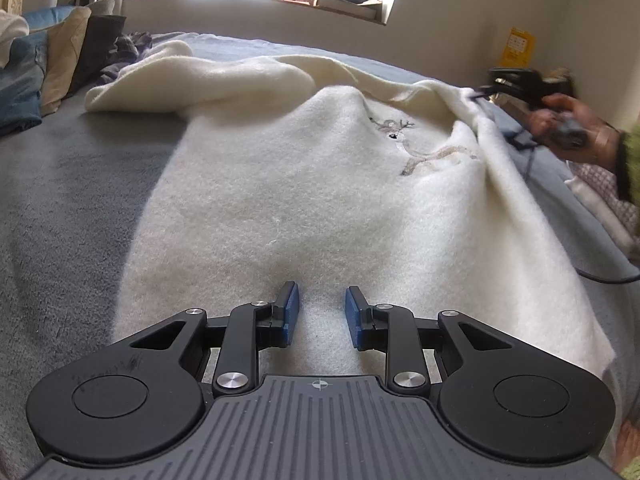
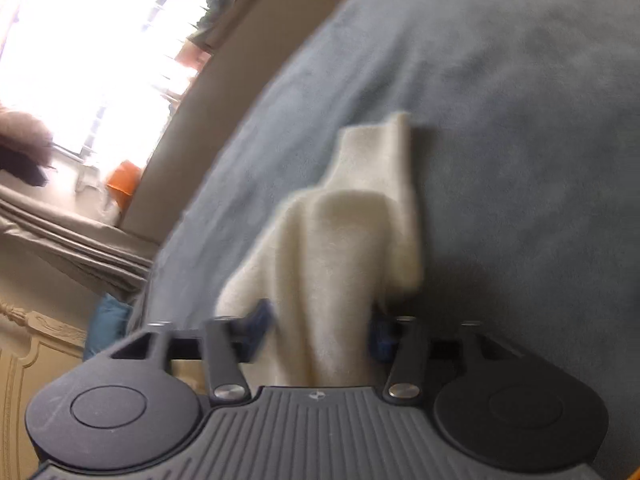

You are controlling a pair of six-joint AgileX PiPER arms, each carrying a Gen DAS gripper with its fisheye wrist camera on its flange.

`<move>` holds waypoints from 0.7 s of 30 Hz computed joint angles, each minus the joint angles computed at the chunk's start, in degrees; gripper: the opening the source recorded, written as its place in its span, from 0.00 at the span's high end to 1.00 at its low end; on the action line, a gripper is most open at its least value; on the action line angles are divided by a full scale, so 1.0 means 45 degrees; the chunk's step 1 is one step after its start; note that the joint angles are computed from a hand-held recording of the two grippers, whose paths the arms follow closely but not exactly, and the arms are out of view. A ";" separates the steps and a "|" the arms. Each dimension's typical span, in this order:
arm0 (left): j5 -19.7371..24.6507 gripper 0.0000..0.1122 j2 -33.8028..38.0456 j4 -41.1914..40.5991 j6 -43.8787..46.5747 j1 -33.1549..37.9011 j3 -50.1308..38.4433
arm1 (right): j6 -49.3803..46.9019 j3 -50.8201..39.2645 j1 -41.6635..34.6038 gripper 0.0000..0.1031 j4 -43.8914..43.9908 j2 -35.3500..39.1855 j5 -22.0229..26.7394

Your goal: Fold clothes

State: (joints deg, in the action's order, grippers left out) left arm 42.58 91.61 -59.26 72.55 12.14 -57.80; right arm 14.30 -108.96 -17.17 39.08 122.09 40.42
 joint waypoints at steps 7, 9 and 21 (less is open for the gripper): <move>-0.0301 0.77 -0.0192 0.0356 -0.0658 -0.0235 0.0039 | -0.6001 0.7629 -0.3149 0.26 0.5254 -0.5403 0.2344; -0.0491 0.77 -0.0310 0.0642 -0.1019 -0.0389 0.0052 | -0.7130 0.9461 -0.4121 0.26 0.5811 -0.6763 0.3920; -0.1440 0.77 -0.1526 0.3613 -0.4151 -0.1232 0.0344 | -0.8823 1.5580 -0.2294 0.49 0.2877 -1.1534 0.4894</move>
State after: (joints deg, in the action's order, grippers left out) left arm 36.09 84.74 -43.01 53.87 6.60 -56.25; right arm -25.40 -38.85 -27.49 52.03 70.19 62.45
